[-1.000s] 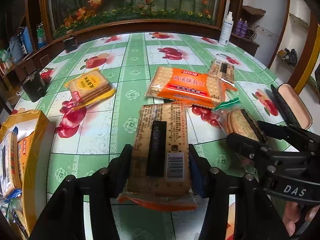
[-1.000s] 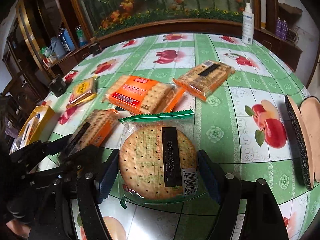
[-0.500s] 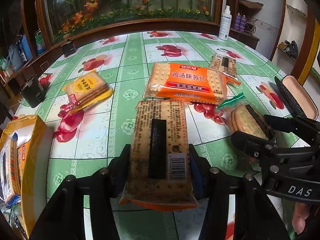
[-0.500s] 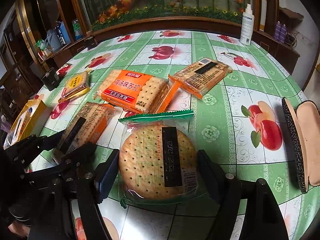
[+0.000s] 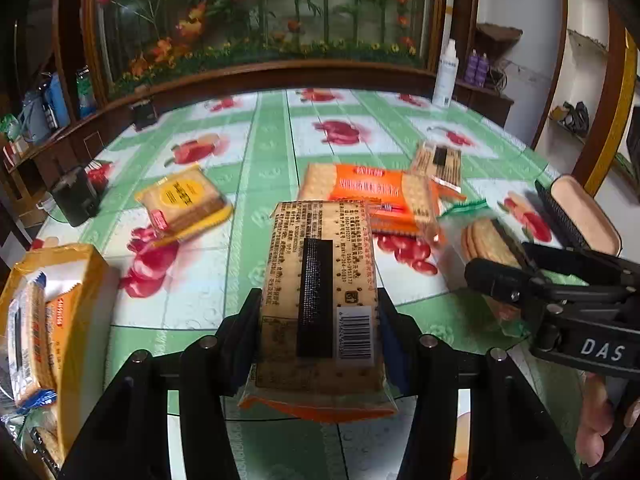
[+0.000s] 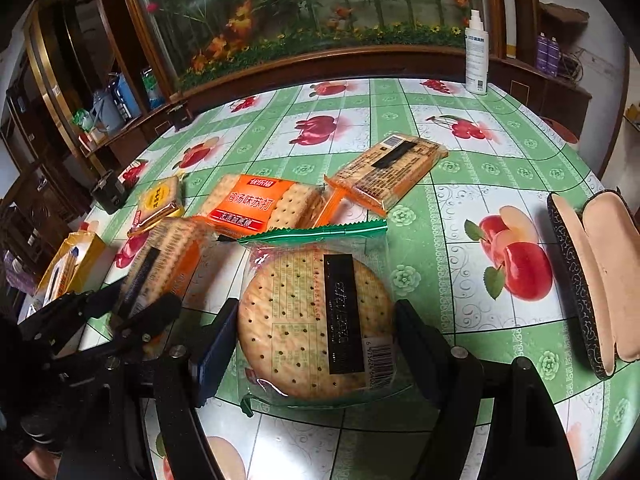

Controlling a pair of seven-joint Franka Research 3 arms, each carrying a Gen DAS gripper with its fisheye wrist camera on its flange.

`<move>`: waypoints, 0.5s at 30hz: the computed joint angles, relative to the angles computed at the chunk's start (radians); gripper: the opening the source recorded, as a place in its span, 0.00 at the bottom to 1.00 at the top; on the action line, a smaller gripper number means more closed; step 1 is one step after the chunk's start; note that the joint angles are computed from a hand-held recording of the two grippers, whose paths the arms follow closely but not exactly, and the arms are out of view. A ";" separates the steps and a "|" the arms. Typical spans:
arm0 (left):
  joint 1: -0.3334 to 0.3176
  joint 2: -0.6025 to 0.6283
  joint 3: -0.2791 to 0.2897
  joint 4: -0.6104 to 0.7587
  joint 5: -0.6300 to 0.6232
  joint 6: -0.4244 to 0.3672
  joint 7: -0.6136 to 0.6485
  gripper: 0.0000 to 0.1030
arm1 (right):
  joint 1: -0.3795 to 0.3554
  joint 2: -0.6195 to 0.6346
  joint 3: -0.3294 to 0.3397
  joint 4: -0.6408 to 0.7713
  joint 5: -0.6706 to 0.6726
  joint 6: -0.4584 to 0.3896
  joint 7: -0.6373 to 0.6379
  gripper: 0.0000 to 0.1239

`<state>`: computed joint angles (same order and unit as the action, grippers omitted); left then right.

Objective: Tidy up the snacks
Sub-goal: 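Lift the long pack with left while right lifts the round cracker bag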

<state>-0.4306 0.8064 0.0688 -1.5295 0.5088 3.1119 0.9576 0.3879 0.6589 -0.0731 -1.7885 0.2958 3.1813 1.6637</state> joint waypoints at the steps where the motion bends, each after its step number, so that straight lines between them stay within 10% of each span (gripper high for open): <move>1: -0.016 -0.003 0.023 -0.006 0.003 0.014 -0.014 0.51 | -0.002 -0.001 0.002 -0.002 0.002 0.004 0.000 0.65; 7: -0.190 0.000 0.247 -0.033 0.021 0.087 -0.128 0.51 | -0.010 -0.001 0.011 -0.001 0.006 0.004 -0.007 0.65; 15: -0.230 0.007 0.297 -0.030 0.026 0.086 -0.149 0.51 | -0.015 -0.006 0.022 -0.009 0.011 0.012 -0.018 0.65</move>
